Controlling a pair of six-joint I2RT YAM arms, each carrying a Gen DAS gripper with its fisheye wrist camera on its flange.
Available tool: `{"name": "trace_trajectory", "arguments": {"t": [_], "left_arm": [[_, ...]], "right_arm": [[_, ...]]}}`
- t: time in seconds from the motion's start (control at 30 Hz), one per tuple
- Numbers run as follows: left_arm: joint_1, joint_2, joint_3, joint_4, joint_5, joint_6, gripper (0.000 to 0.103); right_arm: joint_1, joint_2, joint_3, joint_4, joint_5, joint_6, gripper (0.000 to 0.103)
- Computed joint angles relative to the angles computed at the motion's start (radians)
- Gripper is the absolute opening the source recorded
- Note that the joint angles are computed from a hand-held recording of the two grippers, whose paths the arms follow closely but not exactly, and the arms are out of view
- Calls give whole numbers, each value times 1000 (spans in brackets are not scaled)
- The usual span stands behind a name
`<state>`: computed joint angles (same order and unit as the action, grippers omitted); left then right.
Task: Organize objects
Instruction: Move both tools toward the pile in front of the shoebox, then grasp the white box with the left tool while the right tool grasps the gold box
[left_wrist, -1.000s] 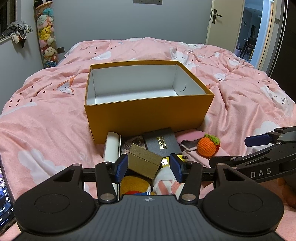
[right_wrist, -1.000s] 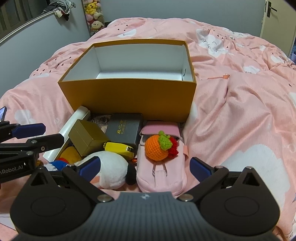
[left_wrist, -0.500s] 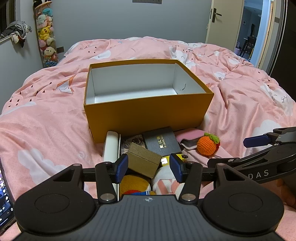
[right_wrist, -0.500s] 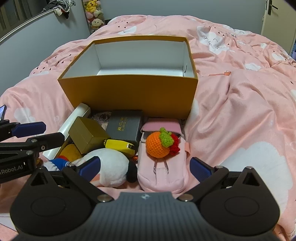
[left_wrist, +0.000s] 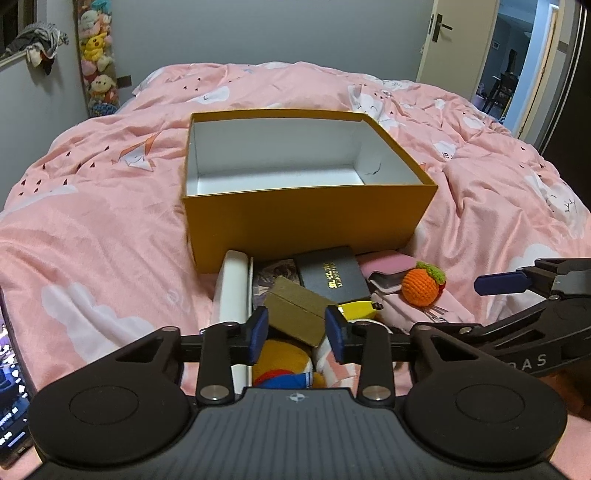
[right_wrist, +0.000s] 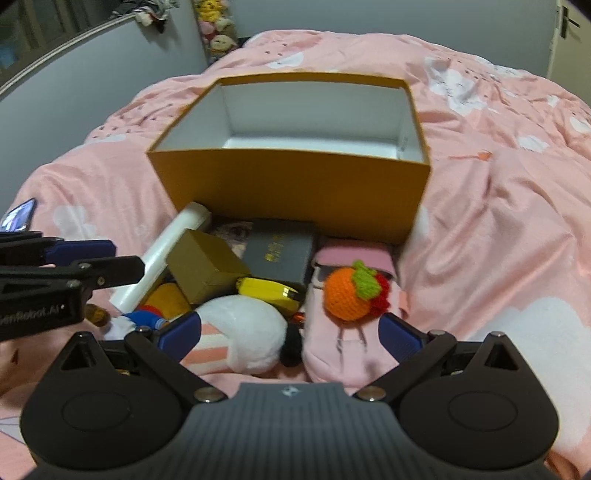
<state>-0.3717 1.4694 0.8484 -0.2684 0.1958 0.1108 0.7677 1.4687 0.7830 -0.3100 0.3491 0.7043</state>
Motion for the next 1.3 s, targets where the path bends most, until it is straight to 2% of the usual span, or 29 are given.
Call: {"name": "trace_trajectory", "arguments": {"t": [0.07, 0.27, 0.53, 0.73, 1.0, 1.13, 1.2, 1.3], "left_arm": [[20, 12, 23, -24, 1, 15, 36], [76, 94, 115, -105, 15, 41, 36], [92, 255, 234, -159, -6, 74, 36], [120, 338, 305, -201, 26, 55, 36], [118, 399, 369, -234, 31, 35, 42], [102, 432, 404, -245, 26, 34, 44], [89, 444, 417, -246, 3, 39, 46], [76, 462, 432, -248, -20, 53, 48]], "right_arm": [[-1, 9, 11, 14, -14, -37, 90], [-43, 102, 99, 26, -153, -177, 70], [-77, 296, 283, 14, -266, -334, 69], [-79, 441, 418, -21, -262, -424, 69], [-88, 555, 505, -38, -245, -469, 68], [-107, 543, 484, -22, -273, -465, 60], [-103, 517, 462, -13, -240, -481, 54], [-99, 482, 432, -6, -165, -481, 52]]}}
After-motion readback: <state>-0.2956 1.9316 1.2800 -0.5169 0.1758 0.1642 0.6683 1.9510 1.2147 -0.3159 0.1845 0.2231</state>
